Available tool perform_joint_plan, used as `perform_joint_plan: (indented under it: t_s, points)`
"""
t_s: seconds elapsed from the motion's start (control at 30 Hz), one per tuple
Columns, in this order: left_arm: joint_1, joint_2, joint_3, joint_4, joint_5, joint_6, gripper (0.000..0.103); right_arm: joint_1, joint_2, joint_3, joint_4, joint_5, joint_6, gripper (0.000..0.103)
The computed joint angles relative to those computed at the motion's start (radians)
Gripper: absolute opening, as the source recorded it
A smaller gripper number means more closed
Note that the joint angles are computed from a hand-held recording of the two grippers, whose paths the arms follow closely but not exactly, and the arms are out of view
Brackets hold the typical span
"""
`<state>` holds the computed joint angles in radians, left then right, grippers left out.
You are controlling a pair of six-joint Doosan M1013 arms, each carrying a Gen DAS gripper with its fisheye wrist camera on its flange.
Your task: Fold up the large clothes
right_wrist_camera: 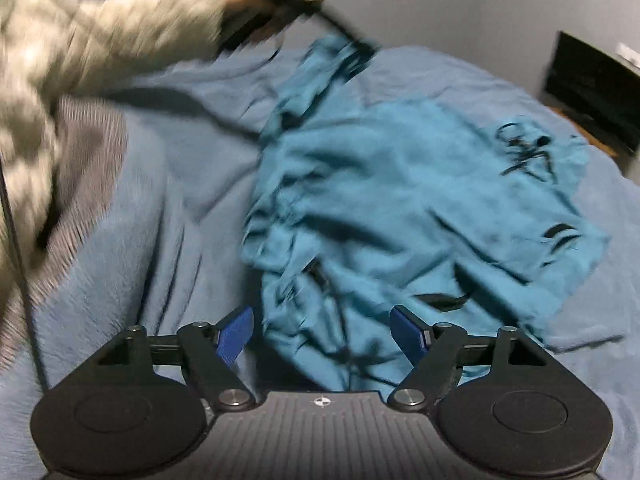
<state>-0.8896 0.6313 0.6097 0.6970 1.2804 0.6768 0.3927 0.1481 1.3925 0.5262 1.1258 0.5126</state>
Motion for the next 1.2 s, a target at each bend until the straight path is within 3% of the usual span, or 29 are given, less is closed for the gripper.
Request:
perform_joint_plan:
  t_s: [0.07, 0.1, 0.23, 0.3, 0.5, 0.67, 0.87, 0.97, 1.03, 1.1, 1.13, 1.2]
  points:
    - [0.008, 0.003, -0.005, -0.011, -0.007, -0.002, 0.017, 0.039, -0.001, 0.018, -0.103, -0.038, -0.029, 0.078]
    - [0.012, 0.005, -0.008, -0.015, -0.009, -0.007, 0.017, 0.053, -0.005, 0.032, -0.141, -0.064, -0.047, 0.073]
    - [0.016, 0.002, 0.003, 0.003, -0.014, -0.015, 0.017, 0.073, 0.000, 0.044, -0.202, -0.133, -0.043, 0.022]
    - [0.014, -0.001, 0.013, 0.033, -0.015, -0.030, 0.017, 0.053, 0.004, 0.032, -0.143, -0.162, -0.034, 0.013]
    - [0.027, -0.011, 0.049, 0.147, -0.018, -0.149, 0.017, 0.026, 0.018, 0.003, -0.081, -0.422, 0.048, 0.011]
    - [0.058, 0.022, 0.020, 0.229, 0.016, -0.220, 0.017, 0.003, 0.106, -0.097, -0.126, -0.557, 0.272, 0.010]
    - [0.103, 0.100, -0.078, 0.286, 0.045, -0.180, 0.017, 0.003, 0.249, -0.233, -0.341, -0.648, 0.682, 0.010]
    - [0.130, 0.132, -0.111, 0.262, 0.038, -0.149, 0.018, 0.002, 0.322, -0.304, -0.364, -0.634, 0.766, 0.010]
    - [0.149, 0.127, -0.088, 0.232, 0.010, -0.184, 0.028, -0.003, 0.370, -0.352, -0.361, -0.601, 0.813, 0.010]
    - [0.161, 0.112, -0.042, 0.223, -0.014, -0.234, 0.067, -0.006, 0.418, -0.400, -0.356, -0.565, 0.854, 0.010]
    - [0.164, 0.100, -0.008, 0.224, -0.027, -0.259, 0.073, -0.008, 0.439, -0.425, -0.361, -0.539, 0.868, 0.010]
    - [0.176, 0.062, 0.080, 0.183, -0.091, -0.278, 0.075, -0.013, 0.474, -0.461, -0.340, -0.500, 0.866, 0.012]
